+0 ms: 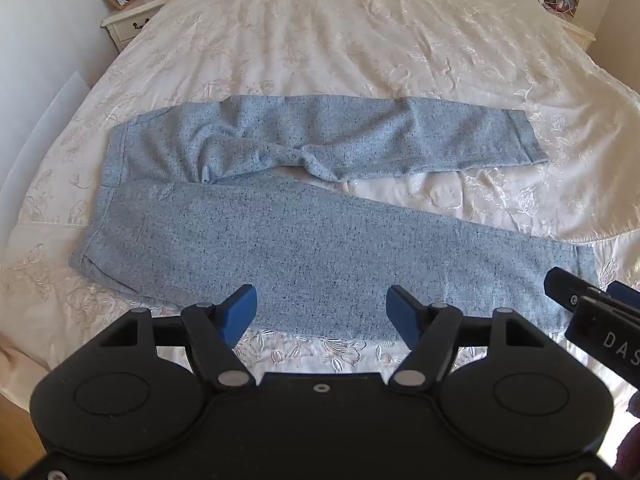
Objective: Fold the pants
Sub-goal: 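Move both grippers toward the grey sweatpants lying on the bed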
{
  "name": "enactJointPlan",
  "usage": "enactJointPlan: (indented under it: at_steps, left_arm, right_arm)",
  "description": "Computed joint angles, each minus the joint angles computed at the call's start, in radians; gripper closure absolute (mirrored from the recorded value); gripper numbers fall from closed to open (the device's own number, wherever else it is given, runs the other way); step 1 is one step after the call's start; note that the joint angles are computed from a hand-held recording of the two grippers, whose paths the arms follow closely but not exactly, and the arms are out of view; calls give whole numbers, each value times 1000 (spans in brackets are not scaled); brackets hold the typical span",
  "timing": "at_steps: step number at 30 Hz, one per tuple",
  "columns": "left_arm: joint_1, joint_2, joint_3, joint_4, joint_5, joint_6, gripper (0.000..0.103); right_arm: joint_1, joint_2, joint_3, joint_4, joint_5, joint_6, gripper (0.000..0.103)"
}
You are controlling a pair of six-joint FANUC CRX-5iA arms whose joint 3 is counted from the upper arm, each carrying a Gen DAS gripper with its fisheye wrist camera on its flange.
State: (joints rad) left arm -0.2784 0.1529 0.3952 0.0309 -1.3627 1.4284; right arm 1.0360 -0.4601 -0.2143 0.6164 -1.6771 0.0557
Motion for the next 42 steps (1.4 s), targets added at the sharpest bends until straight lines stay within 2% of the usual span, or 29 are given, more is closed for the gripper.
enactJointPlan:
  at_steps: [3, 9, 12, 14, 22, 42]
  left_arm:
    - [-5, -8, -6, -11, 8, -7, 31]
    - [-22, -63, -97, -27, 59, -3, 31]
    - [0, -35, -50, -15, 14, -29, 31]
    - [-1, -38, -52, -18, 15, -32, 31]
    - [-4, -45, -58, -19, 18, -52, 31]
    - [1, -48, -60, -18, 14, -56, 31]
  right_arm:
    - [0, -1, 2, -7, -2, 1, 25]
    - [-16, 19, 25, -42, -10, 16, 25]
    - [-19, 20, 28, -51, -17, 26, 25]
    - [6, 32, 42, -49, -39, 17, 25]
    - [4, 36, 51, -57, -50, 19, 25]
    - [12, 44, 55, -60, -45, 25, 25]
